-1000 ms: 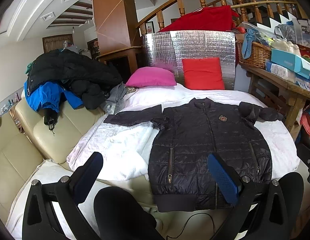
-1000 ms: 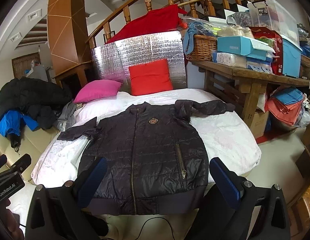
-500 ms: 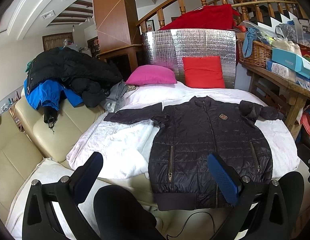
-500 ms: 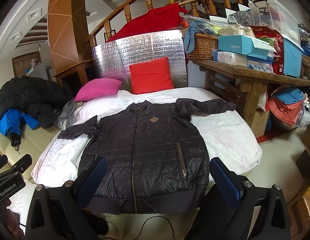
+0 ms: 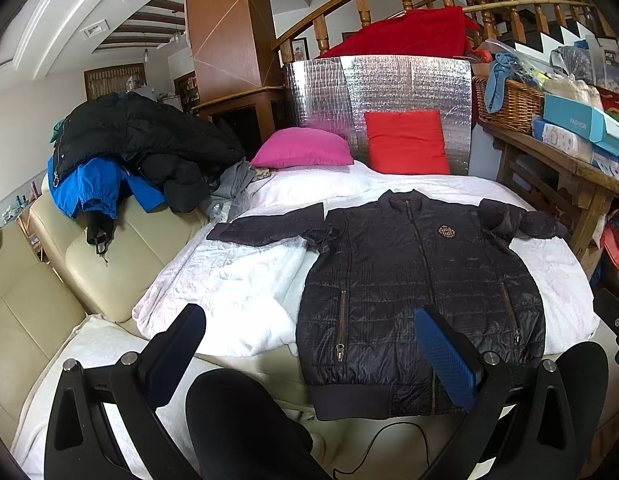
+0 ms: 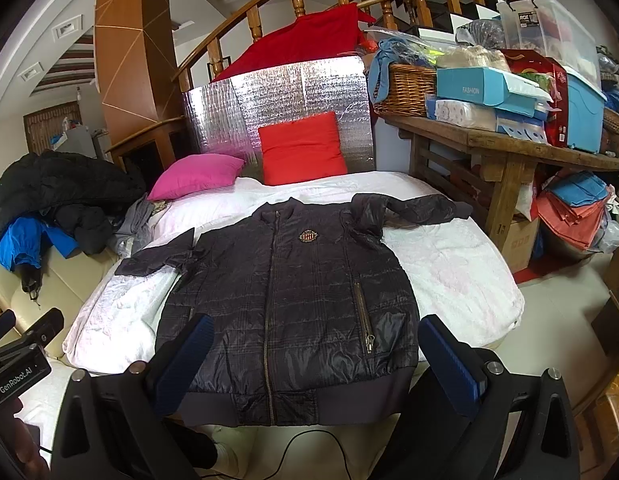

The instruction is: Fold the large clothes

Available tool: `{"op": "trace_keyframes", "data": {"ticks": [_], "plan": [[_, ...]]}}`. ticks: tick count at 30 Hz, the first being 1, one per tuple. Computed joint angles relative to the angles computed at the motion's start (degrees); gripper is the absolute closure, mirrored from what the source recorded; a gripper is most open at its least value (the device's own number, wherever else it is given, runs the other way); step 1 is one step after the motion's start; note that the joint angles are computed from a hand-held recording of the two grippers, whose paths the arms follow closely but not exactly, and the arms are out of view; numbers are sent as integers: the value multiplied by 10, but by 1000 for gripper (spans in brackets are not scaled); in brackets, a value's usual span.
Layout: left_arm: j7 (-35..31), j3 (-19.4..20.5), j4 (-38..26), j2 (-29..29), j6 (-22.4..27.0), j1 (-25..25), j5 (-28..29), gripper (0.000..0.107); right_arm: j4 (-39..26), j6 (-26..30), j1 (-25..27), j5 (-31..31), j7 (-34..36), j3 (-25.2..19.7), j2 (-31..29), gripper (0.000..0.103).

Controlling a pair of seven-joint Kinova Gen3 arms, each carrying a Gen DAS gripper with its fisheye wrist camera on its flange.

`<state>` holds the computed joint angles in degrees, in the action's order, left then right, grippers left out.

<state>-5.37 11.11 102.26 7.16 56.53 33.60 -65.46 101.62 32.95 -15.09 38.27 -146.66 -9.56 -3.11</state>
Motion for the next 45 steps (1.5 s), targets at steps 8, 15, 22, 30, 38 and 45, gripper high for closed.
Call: {"op": "trace_keyframes", "data": {"ticks": [8, 15, 22, 30, 38, 45], "plan": [[-12, -3, -8, 5, -1, -3, 13, 4, -5, 3, 18, -9, 7, -15, 8, 0], [-18, -6, -12, 9, 1, 0, 16, 4, -7, 0, 17, -23, 17, -9, 12, 0], [-21, -7, -13, 9, 1, 2, 15, 4, -5, -2, 19, -19, 11, -9, 10, 0], [-29, -12, -21, 15, -3, -2, 18, 4, -13, -1, 20, -29, 23, -3, 18, 0], [-86, -40, -79, 64, -30, -24, 52, 4, -51, -3, 7, -18, 16, 54, 56, 0], [-227, -37, -230, 188, -86, -109, 154, 4, -137, -58, 166, -163, 135, 22, 144, 0]]}}
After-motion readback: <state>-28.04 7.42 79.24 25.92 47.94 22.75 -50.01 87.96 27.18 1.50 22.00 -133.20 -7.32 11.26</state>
